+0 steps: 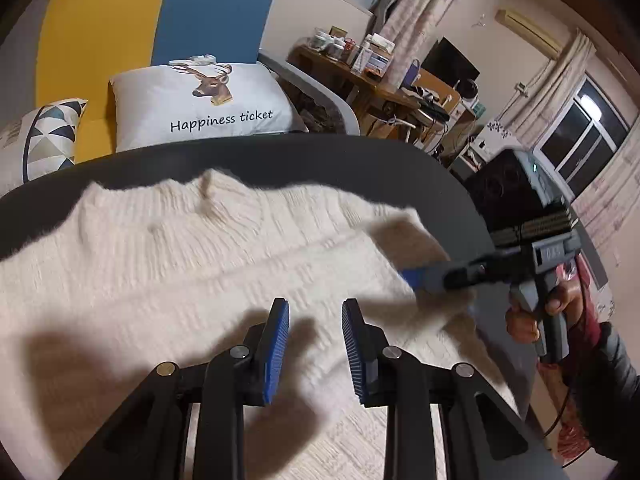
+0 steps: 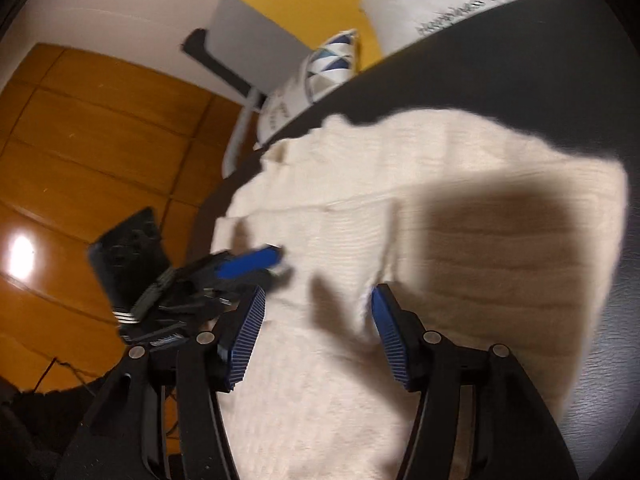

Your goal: Fold clothes

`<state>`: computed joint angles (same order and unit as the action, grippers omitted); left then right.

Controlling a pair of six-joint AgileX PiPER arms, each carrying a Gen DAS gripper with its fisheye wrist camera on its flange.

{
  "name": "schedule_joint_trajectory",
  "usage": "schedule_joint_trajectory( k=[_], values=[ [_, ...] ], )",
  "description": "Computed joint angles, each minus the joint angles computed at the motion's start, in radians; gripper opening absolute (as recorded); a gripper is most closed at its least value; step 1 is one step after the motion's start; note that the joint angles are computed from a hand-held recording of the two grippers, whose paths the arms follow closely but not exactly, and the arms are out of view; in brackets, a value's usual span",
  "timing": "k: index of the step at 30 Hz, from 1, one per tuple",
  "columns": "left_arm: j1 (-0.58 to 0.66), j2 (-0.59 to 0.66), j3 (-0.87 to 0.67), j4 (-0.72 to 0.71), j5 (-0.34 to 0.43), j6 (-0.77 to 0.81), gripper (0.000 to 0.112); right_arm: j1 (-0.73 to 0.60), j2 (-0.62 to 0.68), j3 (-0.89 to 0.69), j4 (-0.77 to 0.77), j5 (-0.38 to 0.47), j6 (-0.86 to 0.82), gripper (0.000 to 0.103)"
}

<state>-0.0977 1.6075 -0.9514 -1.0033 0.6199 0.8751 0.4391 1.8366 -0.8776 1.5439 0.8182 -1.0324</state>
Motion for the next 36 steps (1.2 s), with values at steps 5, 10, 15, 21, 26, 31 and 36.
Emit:
schedule_joint_trajectory(
  k=[5, 10, 15, 21, 26, 31, 36],
  values=[
    [0.015, 0.056, -0.068, 0.012, 0.055, 0.060, 0.027, -0.009, 0.071, -0.082, -0.078, 0.165, 0.001, 0.060],
    [0.008, 0.143, -0.188, 0.036, 0.156, 0.108, 0.026, 0.045, 0.107, -0.234, -0.312, 0.171, 0.181, 0.070],
    [-0.043, 0.237, -0.312, 0.109, 0.220, 0.095, 0.026, 0.019, 0.091, -0.284, -0.372, 0.279, 0.164, 0.070],
    [-0.083, 0.280, -0.320, 0.153, 0.182, 0.070, 0.026, 0.060, 0.182, -0.361, -0.481, 0.258, 0.255, 0.069],
    [-0.025, 0.225, -0.254, 0.035, 0.192, 0.102, 0.026, 0.044, 0.087, -0.262, -0.463, 0.173, 0.239, 0.069],
    [0.146, 0.027, -0.032, -0.165, 0.224, 0.275, 0.026, 0.065, -0.136, -0.118, -0.385, -0.060, 0.176, 0.069],
    [0.316, -0.119, 0.112, -0.131, 0.226, 0.314, 0.026, 0.218, -0.062, -0.225, -0.503, -0.262, 0.312, 0.069]
  ],
)
